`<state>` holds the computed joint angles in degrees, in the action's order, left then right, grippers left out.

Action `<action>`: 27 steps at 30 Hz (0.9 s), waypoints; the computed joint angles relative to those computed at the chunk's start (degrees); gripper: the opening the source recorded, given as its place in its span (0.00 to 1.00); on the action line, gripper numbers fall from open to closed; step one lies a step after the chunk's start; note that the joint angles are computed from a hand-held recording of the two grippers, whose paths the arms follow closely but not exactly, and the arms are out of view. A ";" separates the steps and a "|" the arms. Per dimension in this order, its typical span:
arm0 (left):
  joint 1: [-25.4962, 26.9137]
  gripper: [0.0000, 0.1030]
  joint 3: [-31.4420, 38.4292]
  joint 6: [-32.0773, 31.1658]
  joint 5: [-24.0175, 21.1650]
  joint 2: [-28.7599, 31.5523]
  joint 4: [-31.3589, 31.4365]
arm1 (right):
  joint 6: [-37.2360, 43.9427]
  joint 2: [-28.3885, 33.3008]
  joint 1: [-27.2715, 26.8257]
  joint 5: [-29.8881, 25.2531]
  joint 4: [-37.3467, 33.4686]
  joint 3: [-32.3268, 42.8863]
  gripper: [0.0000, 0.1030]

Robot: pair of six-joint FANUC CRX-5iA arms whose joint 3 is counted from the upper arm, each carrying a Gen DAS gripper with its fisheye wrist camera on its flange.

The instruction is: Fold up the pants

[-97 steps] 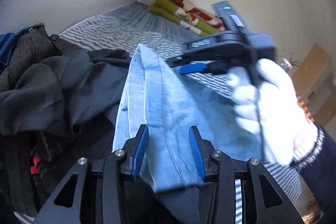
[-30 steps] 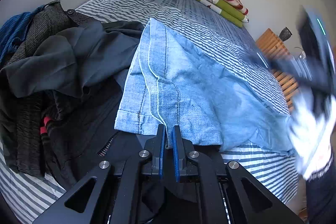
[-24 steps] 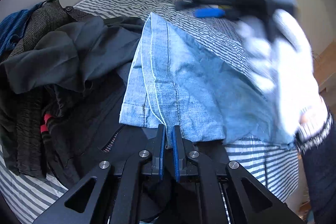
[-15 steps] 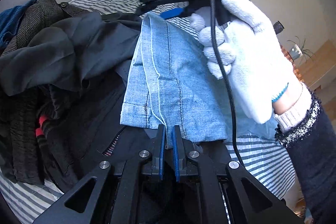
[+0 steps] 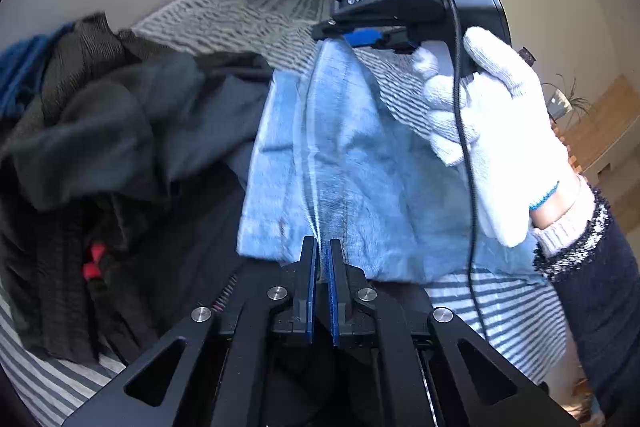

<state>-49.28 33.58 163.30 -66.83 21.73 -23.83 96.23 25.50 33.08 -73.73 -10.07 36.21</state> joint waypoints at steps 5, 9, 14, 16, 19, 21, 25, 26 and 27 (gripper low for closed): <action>1.25 0.04 -2.65 1.13 1.08 -2.22 -0.68 | -2.80 2.93 1.33 -0.64 2.24 3.93 0.26; 1.93 0.05 -3.92 2.46 0.53 -2.78 -1.15 | -4.22 5.95 2.82 -0.02 4.14 5.78 0.26; 4.04 0.05 -4.79 1.35 -1.05 -1.48 3.28 | -2.55 6.74 4.16 2.62 7.72 3.55 0.27; 3.61 0.04 -3.41 1.03 -3.03 -0.89 2.67 | -1.93 4.34 3.09 2.96 6.81 2.01 0.33; 2.08 0.09 -0.43 3.35 -7.05 -0.59 -0.02 | 1.43 -0.54 -1.65 1.37 1.65 2.00 0.39; -0.24 0.09 4.19 4.09 -12.69 0.80 -4.12 | 4.35 -2.87 -6.71 -2.91 -3.65 4.23 0.42; -3.86 0.11 14.76 0.84 -17.29 5.50 -7.05 | 12.87 -10.56 -19.66 -6.98 -9.55 1.37 0.50; -4.34 0.12 17.34 -0.37 -16.51 7.05 -6.71 | 14.69 -12.13 -23.77 -7.90 -11.06 0.53 0.51; -4.52 0.14 22.14 -2.35 -17.09 10.07 -5.50 | 15.99 -13.26 -27.58 -8.38 -11.30 -0.25 0.51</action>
